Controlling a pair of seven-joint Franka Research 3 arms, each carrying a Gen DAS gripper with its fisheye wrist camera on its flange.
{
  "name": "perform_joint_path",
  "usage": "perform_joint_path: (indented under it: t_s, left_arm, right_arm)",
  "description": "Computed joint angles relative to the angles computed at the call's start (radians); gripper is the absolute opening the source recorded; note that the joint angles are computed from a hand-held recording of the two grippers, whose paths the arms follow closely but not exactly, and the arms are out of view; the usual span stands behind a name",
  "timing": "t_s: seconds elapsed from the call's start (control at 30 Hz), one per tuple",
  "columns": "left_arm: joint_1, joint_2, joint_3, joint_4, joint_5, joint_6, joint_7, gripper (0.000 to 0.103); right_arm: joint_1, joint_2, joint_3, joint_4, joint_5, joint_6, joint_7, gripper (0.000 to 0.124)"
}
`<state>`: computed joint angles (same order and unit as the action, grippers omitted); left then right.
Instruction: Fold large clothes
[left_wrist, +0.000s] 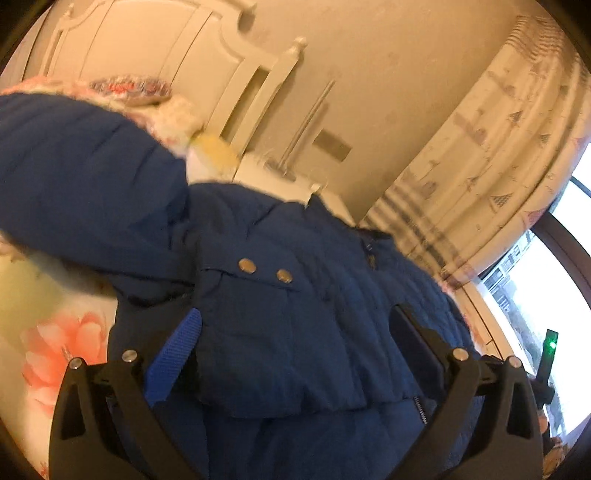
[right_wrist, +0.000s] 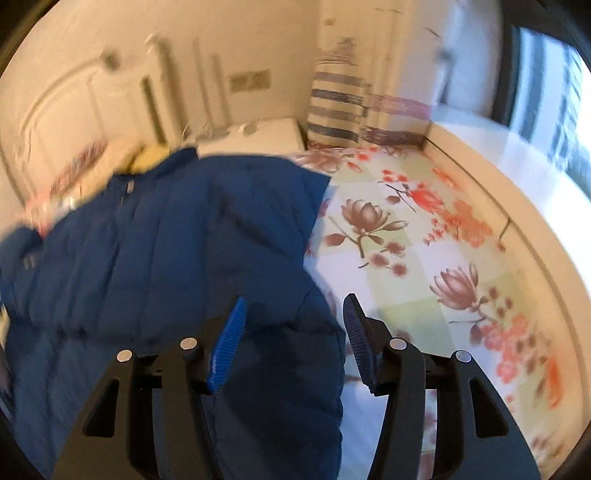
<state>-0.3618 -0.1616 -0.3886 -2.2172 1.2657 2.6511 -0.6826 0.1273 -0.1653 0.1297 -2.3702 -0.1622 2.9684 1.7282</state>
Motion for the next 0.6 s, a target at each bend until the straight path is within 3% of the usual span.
perform_joint_path:
  t_s: [0.07,0.13,0.23,0.33,0.37,0.47,0.6]
  left_arm:
    - [0.000,0.000,0.001,-0.004,-0.006,-0.004,-0.006,0.100]
    - [-0.004,-0.002,-0.001,-0.005,-0.032,-0.024,0.008,0.101]
    - [-0.007,-0.002,-0.002,-0.004,-0.053,-0.040,0.032,0.101]
    - [-0.015,0.008,-0.001,0.007,-0.107,-0.061,0.095,0.101]
    - [-0.018,0.010,0.000,0.008,-0.131,-0.069,0.118,0.101]
    - [-0.034,0.039,0.003,0.039,-0.236,-0.119,0.229,0.101]
    - [-0.050,0.071,0.008,0.077,-0.293,-0.161,0.326,0.101]
  right_arm:
    - [-0.003,0.008,0.013,0.006,-0.029,0.036,0.010,0.051]
    - [0.080,0.032,-0.038,0.022,0.100,0.063,-0.118,0.051]
    - [0.140,0.086,-0.050,0.084,0.185,0.019,-0.261,0.051]
    - [0.107,0.159,-0.027,0.174,0.022,-0.120,-0.128,0.053]
    - [0.111,0.168,-0.041,0.185,0.070,-0.128,-0.126,0.053]
    - [0.114,0.166,-0.066,0.205,0.051,-0.174,-0.029,0.053]
    - [0.133,0.154,-0.060,0.219,0.214,-0.161,-0.190,0.056]
